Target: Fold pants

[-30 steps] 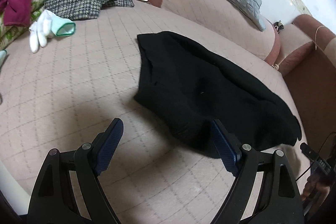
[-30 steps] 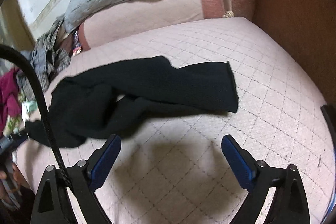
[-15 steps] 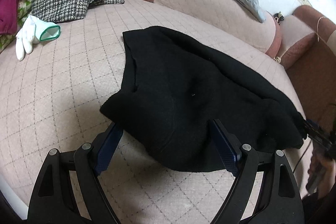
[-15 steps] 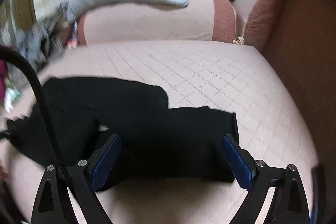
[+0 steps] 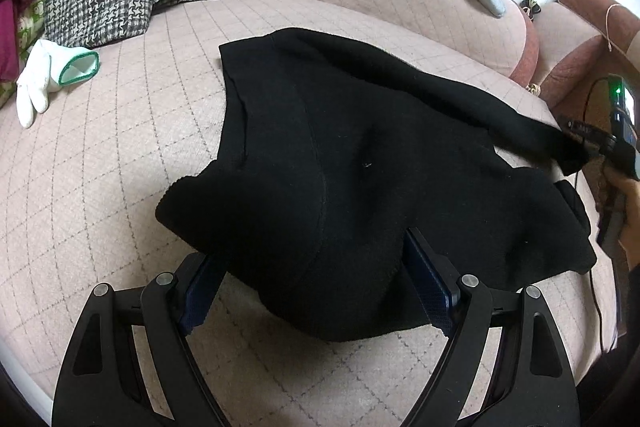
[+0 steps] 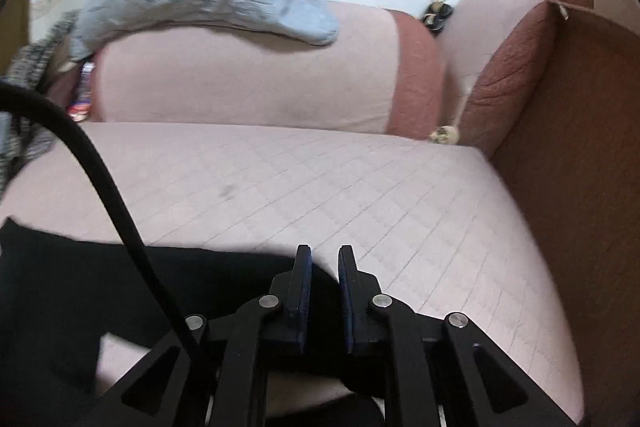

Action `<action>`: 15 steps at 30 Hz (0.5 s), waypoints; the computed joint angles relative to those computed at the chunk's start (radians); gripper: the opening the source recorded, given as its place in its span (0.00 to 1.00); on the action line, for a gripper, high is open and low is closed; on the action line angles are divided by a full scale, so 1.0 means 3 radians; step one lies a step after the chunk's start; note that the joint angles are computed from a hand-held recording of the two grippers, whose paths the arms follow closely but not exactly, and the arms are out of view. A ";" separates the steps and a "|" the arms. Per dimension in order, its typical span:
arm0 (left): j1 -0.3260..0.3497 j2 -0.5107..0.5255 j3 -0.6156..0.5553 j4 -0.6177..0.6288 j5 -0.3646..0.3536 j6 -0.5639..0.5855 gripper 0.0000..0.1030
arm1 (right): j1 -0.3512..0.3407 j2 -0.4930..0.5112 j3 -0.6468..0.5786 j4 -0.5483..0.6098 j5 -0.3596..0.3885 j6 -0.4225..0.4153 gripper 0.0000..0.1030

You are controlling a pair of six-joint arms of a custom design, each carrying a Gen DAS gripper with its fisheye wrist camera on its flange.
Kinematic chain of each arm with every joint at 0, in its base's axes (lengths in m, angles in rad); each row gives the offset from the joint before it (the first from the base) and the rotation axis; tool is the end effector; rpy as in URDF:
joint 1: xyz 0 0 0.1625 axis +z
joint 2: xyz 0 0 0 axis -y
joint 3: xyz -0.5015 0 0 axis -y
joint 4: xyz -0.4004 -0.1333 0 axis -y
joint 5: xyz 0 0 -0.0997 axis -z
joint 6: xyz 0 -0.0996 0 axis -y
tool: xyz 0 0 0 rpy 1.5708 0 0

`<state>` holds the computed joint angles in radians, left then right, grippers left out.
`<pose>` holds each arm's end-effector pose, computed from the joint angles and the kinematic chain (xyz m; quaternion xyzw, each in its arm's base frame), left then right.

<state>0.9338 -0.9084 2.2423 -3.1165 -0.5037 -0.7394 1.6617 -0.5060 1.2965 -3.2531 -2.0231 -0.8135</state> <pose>-0.1260 -0.5411 0.1427 -0.0975 0.8523 -0.3915 0.3328 0.1668 -0.8410 0.1423 0.2972 -0.8331 0.3216 0.3378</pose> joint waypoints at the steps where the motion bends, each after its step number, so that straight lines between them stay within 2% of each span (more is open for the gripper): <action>1: 0.0000 -0.0005 0.0005 -0.0003 -0.0010 0.0003 0.82 | -0.0008 -0.0015 -0.0007 0.0124 -0.0079 0.0078 0.11; 2: -0.0003 -0.0010 0.0015 -0.0020 -0.0022 0.0014 0.82 | -0.0027 -0.0099 0.0023 0.0388 -0.0020 0.0211 0.11; 4: -0.0017 -0.0020 0.0027 -0.0021 -0.0042 -0.0014 0.82 | -0.0139 -0.0435 0.0323 0.0792 0.0302 0.0495 0.21; 5: -0.0023 -0.0032 0.0040 -0.0034 -0.0058 -0.0028 0.82 | -0.0183 -0.0570 0.0496 0.0784 0.0295 0.0529 0.41; 6: -0.0033 -0.0044 0.0061 -0.0091 -0.0084 -0.0037 0.82 | -0.0226 -0.0691 0.0694 0.0637 0.0214 0.0491 0.56; 8: -0.0053 -0.0048 0.0093 -0.0227 -0.0093 -0.0032 0.82 | -0.0313 -0.0872 0.1018 0.0372 0.0196 0.0386 0.58; 10: -0.0085 -0.0045 0.0134 -0.0359 -0.0031 -0.0060 0.82 | -0.0422 -0.1057 0.1231 0.0375 0.0241 0.0463 0.58; 12: -0.0107 -0.0047 0.0179 -0.0492 0.0021 -0.0070 0.82 | -0.0514 -0.1150 0.1311 0.0524 0.0314 0.0688 0.58; 15: -0.0063 -0.0058 0.0198 -0.0600 -0.0074 -0.0077 0.82 | -0.0540 -0.1091 0.1243 0.0794 0.0352 0.0865 0.58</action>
